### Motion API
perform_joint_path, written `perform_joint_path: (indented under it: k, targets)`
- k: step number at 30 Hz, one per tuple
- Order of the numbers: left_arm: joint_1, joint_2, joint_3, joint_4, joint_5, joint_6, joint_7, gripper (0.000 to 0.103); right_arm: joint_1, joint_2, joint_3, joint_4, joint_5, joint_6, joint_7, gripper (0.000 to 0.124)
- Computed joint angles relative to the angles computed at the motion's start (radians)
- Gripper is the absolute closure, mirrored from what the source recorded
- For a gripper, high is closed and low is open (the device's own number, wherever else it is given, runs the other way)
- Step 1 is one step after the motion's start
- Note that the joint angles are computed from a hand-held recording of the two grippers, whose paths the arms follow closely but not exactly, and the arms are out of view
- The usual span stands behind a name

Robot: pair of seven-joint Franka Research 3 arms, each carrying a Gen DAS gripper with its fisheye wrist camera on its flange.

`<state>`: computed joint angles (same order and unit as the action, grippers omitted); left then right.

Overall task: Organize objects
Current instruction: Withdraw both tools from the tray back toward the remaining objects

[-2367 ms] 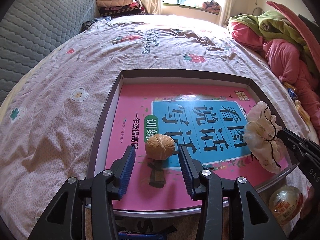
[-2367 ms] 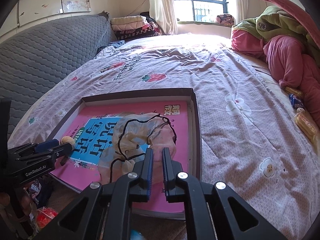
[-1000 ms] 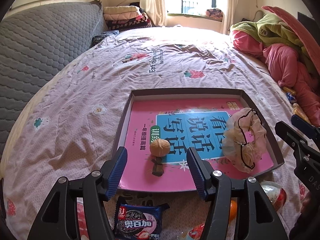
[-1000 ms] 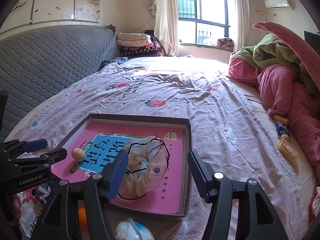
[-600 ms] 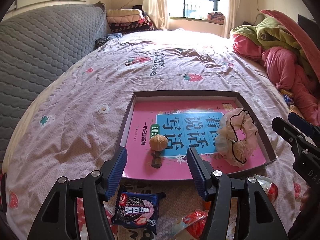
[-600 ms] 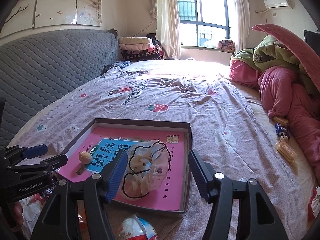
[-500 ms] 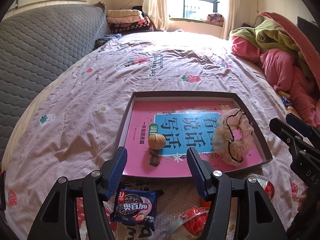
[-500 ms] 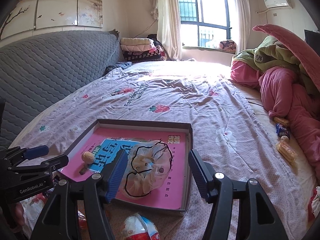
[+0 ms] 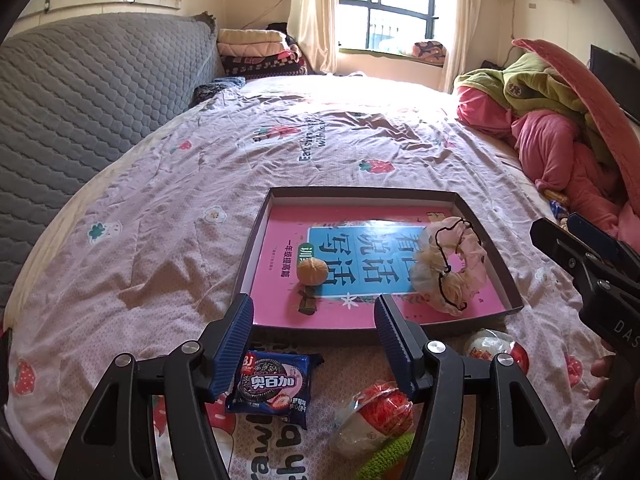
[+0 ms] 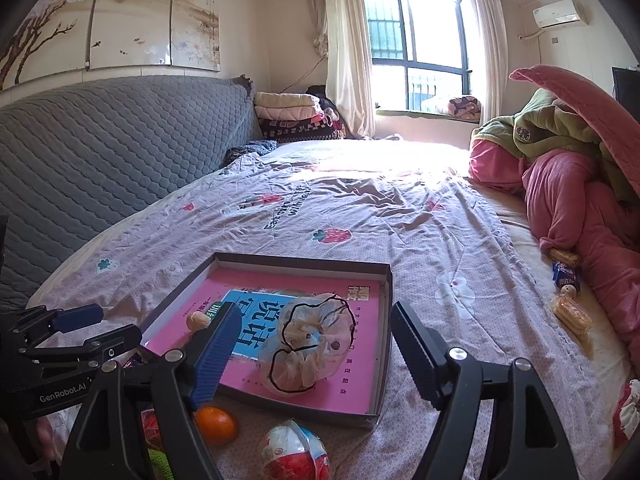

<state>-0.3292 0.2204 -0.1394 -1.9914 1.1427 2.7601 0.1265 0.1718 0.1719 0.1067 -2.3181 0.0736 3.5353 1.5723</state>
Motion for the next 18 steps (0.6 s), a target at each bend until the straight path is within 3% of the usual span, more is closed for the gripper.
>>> perform_joint_path:
  k: [18]
  targets:
    - [0.023, -0.079, -0.022, -0.134, 0.142, 0.065, -0.125, 0.038, 0.063, -0.044, -0.022, -0.092, 0.075, 0.063, -0.075, 0.045]
